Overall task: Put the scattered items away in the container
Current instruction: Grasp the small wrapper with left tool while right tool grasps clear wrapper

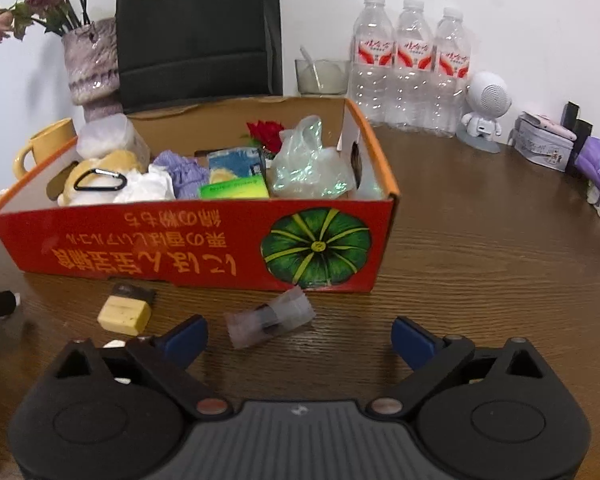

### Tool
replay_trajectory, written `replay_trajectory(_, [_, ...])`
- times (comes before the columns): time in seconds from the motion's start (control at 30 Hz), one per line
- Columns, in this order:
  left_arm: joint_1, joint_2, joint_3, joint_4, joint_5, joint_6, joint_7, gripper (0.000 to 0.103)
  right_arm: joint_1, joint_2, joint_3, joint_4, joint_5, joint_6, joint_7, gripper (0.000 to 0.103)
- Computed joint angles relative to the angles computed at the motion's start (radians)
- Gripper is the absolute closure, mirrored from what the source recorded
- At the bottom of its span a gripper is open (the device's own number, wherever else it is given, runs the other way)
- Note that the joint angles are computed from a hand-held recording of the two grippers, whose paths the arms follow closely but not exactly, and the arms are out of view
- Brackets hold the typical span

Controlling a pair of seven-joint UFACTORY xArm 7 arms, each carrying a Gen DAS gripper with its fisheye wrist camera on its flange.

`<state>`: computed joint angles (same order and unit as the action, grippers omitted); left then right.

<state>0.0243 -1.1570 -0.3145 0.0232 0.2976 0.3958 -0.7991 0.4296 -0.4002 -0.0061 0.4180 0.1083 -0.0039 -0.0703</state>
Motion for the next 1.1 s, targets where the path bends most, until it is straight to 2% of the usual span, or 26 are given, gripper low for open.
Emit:
replay_trajectory(0.07, [-0.004, 0.015, 0.013, -0.003, -0.001, -0.022, 0.01, 0.016, 0.015, 0.018, -0.016, 0.004, 0.007, -0.022, -0.003, 0.009])
replay_trajectory(0.17, [0.003, 0.019, -0.001, -0.006, 0.008, -0.038, 0.017, 0.022, 0.009, 0.026, -0.014, 0.003, -0.002, -0.041, -0.004, 0.014])
replay_trajectory(0.3, [0.003, 0.017, -0.014, -0.009, 0.019, -0.048, 0.03, 0.032, 0.063, 0.015, -0.068, -0.007, -0.004, -0.053, -0.031, 0.027])
replay_trajectory(0.37, [0.0, 0.013, -0.009, -0.013, 0.019, -0.051, 0.039, 0.034, 0.057, 0.01, -0.059, -0.011, -0.007, -0.055, -0.03, 0.027])
replay_trajectory(0.43, [-0.006, 0.002, -0.004, -0.019, 0.018, -0.051, 0.048, 0.038, 0.08, 0.006, -0.082, -0.013, -0.005, -0.055, -0.04, 0.03])
replay_trajectory(0.47, [-0.011, -0.005, 0.003, -0.024, 0.017, -0.052, 0.057, 0.044, 0.094, 0.001, -0.096, -0.016, -0.004, -0.057, -0.048, 0.038])
replay_trajectory(0.5, [-0.019, -0.015, 0.01, -0.028, 0.016, -0.051, 0.068, 0.052, 0.111, -0.004, -0.112, -0.02, -0.003, -0.061, -0.058, 0.052])
replay_trajectory(0.53, [-0.03, -0.024, 0.02, -0.032, 0.014, -0.05, 0.082, 0.057, 0.128, -0.011, -0.127, -0.024, -0.001, -0.063, -0.067, 0.061])
replay_trajectory(0.6, [-0.053, -0.041, 0.037, -0.038, 0.006, -0.043, 0.11, 0.084, 0.147, -0.028, -0.141, -0.031, 0.002, -0.054, -0.078, 0.097])
replay_trajectory(0.63, [-0.06, -0.05, 0.035, -0.04, 0.0, -0.037, 0.113, 0.083, 0.161, -0.04, -0.154, -0.036, 0.007, -0.047, -0.085, 0.1])
replay_trajectory(0.8, [-0.078, -0.1, 0.016, -0.057, -0.017, -0.016, 0.094, 0.086, 0.228, -0.085, -0.213, -0.061, 0.043, -0.036, -0.123, 0.101])
replay_trajectory(0.97, [-0.101, -0.15, 0.021, -0.071, -0.025, -0.002, 0.091, 0.086, 0.244, -0.096, -0.222, -0.069, 0.062, -0.047, -0.139, 0.101])
replay_trajectory(1.0, [-0.101, -0.154, 0.024, -0.073, -0.026, -0.002, 0.092, 0.086, 0.246, -0.1, -0.225, -0.072, 0.066, -0.053, -0.137, 0.098])
replay_trajectory(1.03, [-0.1, -0.155, 0.026, -0.073, -0.027, -0.003, 0.092, 0.086, 0.253, -0.106, -0.232, -0.078, 0.072, -0.067, -0.134, 0.094])
replay_trajectory(1.07, [-0.097, -0.157, 0.028, -0.073, -0.029, -0.004, 0.091, 0.086, 0.262, -0.109, -0.241, -0.083, 0.074, -0.086, -0.13, 0.079])
replay_trajectory(1.1, [-0.093, -0.157, 0.028, -0.073, -0.03, -0.005, 0.089, 0.086, 0.284, -0.11, -0.263, -0.084, 0.071, -0.1, -0.13, 0.05])
